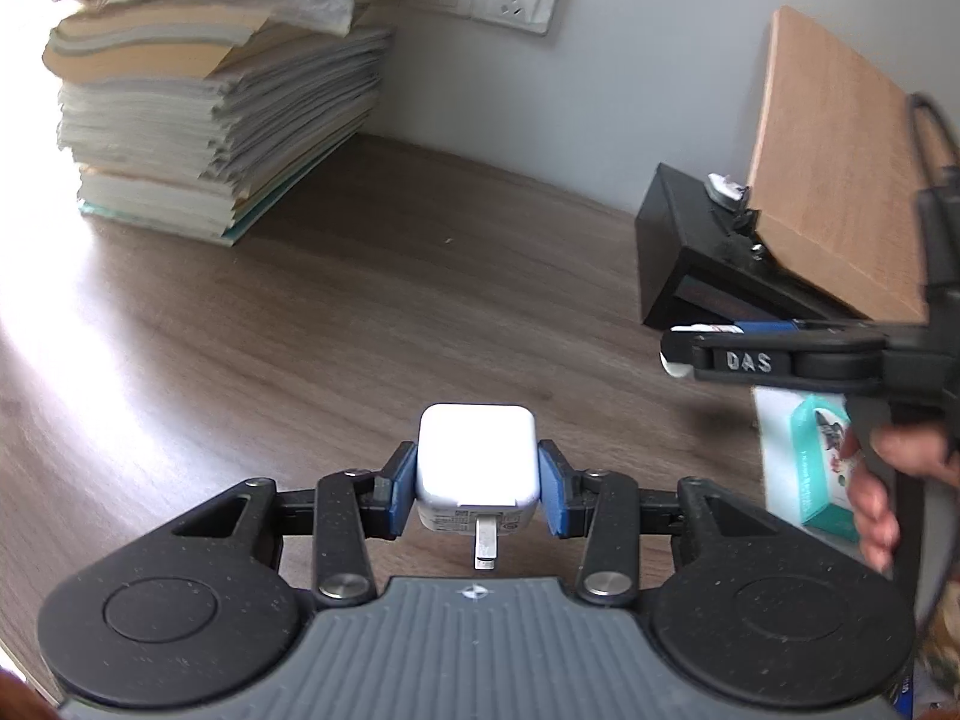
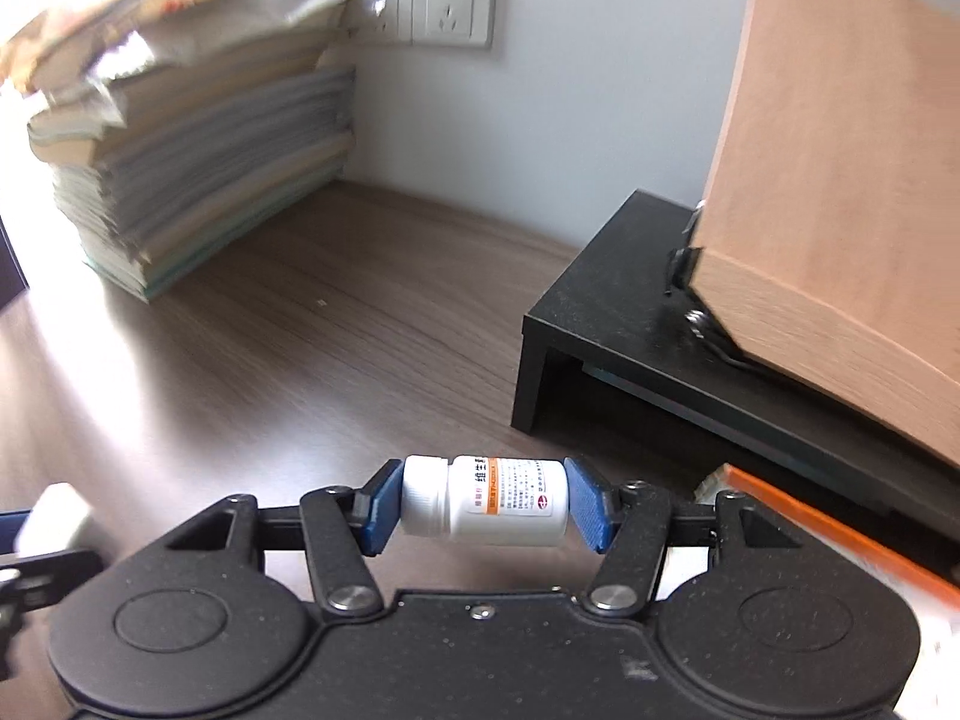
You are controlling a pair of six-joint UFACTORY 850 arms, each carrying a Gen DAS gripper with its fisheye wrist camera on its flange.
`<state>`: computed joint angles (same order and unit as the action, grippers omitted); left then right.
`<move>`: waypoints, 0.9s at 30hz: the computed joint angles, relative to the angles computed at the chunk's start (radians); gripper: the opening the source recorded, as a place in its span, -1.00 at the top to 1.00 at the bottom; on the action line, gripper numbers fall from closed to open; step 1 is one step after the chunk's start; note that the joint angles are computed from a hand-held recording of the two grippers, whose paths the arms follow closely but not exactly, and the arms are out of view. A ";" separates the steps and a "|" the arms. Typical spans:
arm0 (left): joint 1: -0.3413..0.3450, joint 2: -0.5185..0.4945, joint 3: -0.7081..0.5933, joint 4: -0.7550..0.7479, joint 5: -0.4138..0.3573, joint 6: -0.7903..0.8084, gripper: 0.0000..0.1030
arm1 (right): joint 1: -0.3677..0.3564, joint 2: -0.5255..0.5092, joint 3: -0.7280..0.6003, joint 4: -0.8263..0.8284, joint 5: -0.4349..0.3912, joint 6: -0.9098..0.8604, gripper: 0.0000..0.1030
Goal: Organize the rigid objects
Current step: 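Carry the white charger and white pill bottle over the white box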
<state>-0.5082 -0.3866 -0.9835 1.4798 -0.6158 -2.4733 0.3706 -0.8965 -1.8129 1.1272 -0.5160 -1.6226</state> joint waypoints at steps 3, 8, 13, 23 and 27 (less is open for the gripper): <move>-0.006 0.004 -0.010 0.016 0.000 0.016 0.18 | -0.018 0.095 0.125 0.123 0.013 -0.102 -0.35; -0.030 0.018 -0.022 0.021 -0.005 0.061 0.18 | -0.057 0.229 0.286 0.284 0.022 -0.231 -0.35; -0.061 0.025 -0.047 0.031 0.004 0.107 0.19 | -0.106 0.331 0.402 0.372 0.040 -0.276 -0.36; -0.121 -0.005 -0.120 0.097 0.063 0.178 0.19 | -0.206 0.492 0.600 0.604 0.082 -0.459 -0.36; -0.137 -0.033 -0.160 0.135 0.100 0.186 0.19 | -0.238 0.528 0.647 0.682 0.103 -0.516 -0.36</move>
<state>-0.6450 -0.4198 -1.1438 1.6143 -0.5159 -2.2868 0.1329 -0.3682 -1.1662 1.8091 -0.4135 -2.1390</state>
